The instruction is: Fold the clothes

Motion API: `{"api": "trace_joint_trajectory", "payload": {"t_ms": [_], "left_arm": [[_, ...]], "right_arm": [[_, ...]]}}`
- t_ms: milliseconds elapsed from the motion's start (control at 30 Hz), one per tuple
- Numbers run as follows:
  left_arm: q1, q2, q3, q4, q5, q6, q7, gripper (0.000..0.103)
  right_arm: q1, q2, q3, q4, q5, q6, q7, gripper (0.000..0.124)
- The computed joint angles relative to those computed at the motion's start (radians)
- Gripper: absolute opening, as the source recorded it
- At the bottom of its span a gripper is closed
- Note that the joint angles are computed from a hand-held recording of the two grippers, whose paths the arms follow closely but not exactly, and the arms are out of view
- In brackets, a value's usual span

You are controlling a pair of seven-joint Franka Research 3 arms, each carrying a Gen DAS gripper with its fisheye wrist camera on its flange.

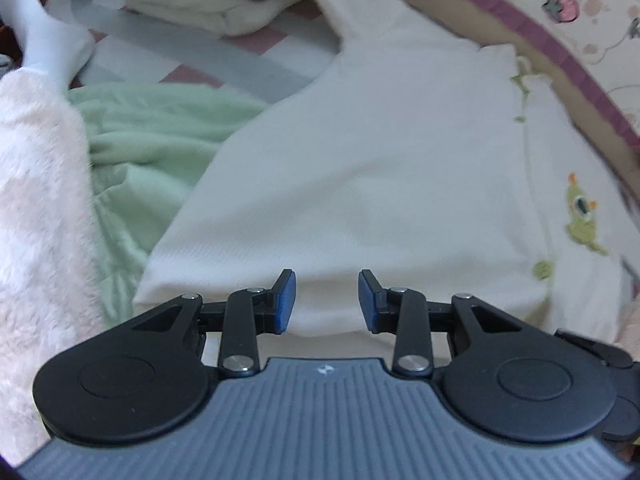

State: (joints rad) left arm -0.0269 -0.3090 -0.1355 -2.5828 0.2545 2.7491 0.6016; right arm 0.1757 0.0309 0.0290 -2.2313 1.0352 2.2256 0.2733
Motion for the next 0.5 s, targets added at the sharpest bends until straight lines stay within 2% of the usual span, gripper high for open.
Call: {"api": "trace_joint_trajectory", "payload": {"t_ms": [33, 67, 100, 167, 267, 300, 367, 433, 500], "left_arm": [[0.007, -0.002, -0.008, -0.001, 0.008, -0.011, -0.017, 0.034], [0.017, -0.008, -0.015, -0.006, 0.022, -0.008, -0.039, 0.034], [0.027, -0.014, -0.022, -0.011, 0.037, -0.005, -0.063, 0.034], [0.050, -0.025, -0.041, -0.014, 0.085, -0.011, -0.107, 0.034], [0.063, -0.036, -0.061, -0.010, 0.149, -0.039, -0.149, 0.034], [0.060, -0.032, -0.062, -0.003, 0.162, -0.053, -0.147, 0.034], [0.050, -0.017, -0.059, 0.014, 0.181, -0.077, -0.138, 0.035], [0.038, 0.001, -0.054, 0.032, 0.190, -0.097, -0.125, 0.038], [0.038, 0.010, -0.067, 0.040, 0.230, -0.100, -0.146, 0.038]], "right_arm": [[0.000, 0.009, 0.001, 0.005, 0.006, -0.011, -0.009, 0.047], [-0.004, 0.021, -0.001, 0.024, -0.002, -0.049, -0.001, 0.019], [-0.015, 0.036, -0.008, 0.055, -0.015, -0.117, 0.012, 0.005], [-0.041, 0.058, -0.020, 0.107, -0.044, -0.249, 0.049, 0.006], [-0.087, 0.123, -0.040, 0.233, -0.137, -0.488, 0.232, 0.006], [-0.086, 0.140, -0.036, 0.262, -0.184, -0.520, 0.311, 0.006], [-0.081, 0.156, -0.038, 0.297, -0.299, -0.514, 0.415, 0.013], [-0.087, 0.162, -0.034, 0.310, -0.342, -0.518, 0.434, 0.014], [-0.100, 0.156, -0.029, 0.340, -0.373, -0.588, 0.403, 0.020]]}}
